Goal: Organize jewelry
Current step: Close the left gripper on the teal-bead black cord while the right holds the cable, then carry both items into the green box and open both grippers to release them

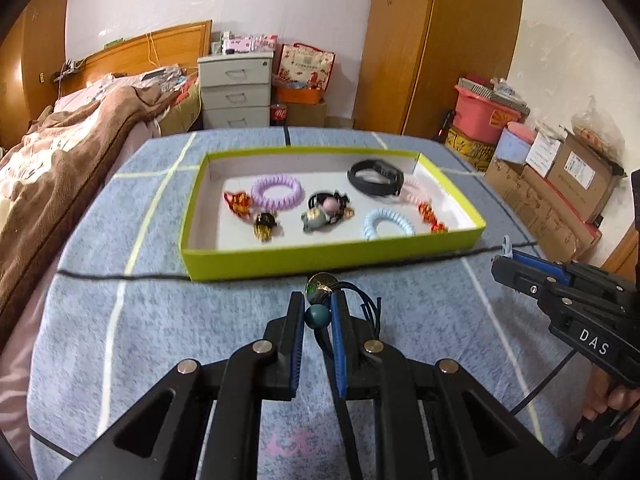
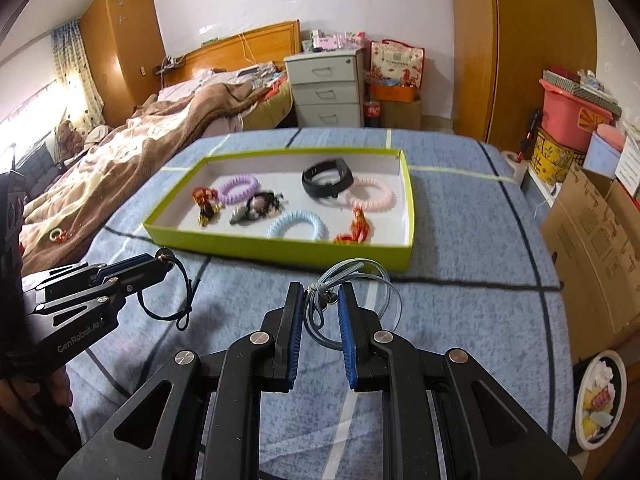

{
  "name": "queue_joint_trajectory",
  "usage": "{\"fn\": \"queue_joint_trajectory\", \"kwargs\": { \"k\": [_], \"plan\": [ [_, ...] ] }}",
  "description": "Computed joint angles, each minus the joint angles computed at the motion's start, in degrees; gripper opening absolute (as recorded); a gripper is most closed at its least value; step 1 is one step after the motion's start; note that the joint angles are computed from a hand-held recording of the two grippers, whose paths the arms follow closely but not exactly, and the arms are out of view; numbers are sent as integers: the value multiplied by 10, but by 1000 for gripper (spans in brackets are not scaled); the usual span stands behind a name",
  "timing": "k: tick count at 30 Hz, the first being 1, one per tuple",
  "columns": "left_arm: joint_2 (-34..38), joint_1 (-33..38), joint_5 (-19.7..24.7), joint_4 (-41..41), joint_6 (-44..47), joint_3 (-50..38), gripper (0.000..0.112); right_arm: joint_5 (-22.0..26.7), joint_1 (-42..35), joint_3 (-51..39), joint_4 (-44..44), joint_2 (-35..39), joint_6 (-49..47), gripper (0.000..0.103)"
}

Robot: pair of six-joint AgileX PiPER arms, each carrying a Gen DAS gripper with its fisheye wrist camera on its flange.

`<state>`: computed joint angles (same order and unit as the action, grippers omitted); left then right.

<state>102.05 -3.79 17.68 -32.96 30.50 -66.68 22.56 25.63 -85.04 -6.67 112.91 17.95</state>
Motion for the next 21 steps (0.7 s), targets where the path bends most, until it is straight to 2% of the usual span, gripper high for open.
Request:
{"fn": "queue_joint_trajectory", "kwargs": {
  "k": [3,10,16,21],
  "plan": [
    [4,13,22,-31,29,-27,14,12,-2,-28,-7,8,0,18],
    [45,22,53,33,-32,-129,14,47,-13,-112,10,52,-24,18],
    [95,32,80,60,-66,-199,14,77,-30,-196,60,102,-76,18],
    [124,34,81,96,-102,-220,14,134,-28,-302,60,167,-91,18]
  ]
}}
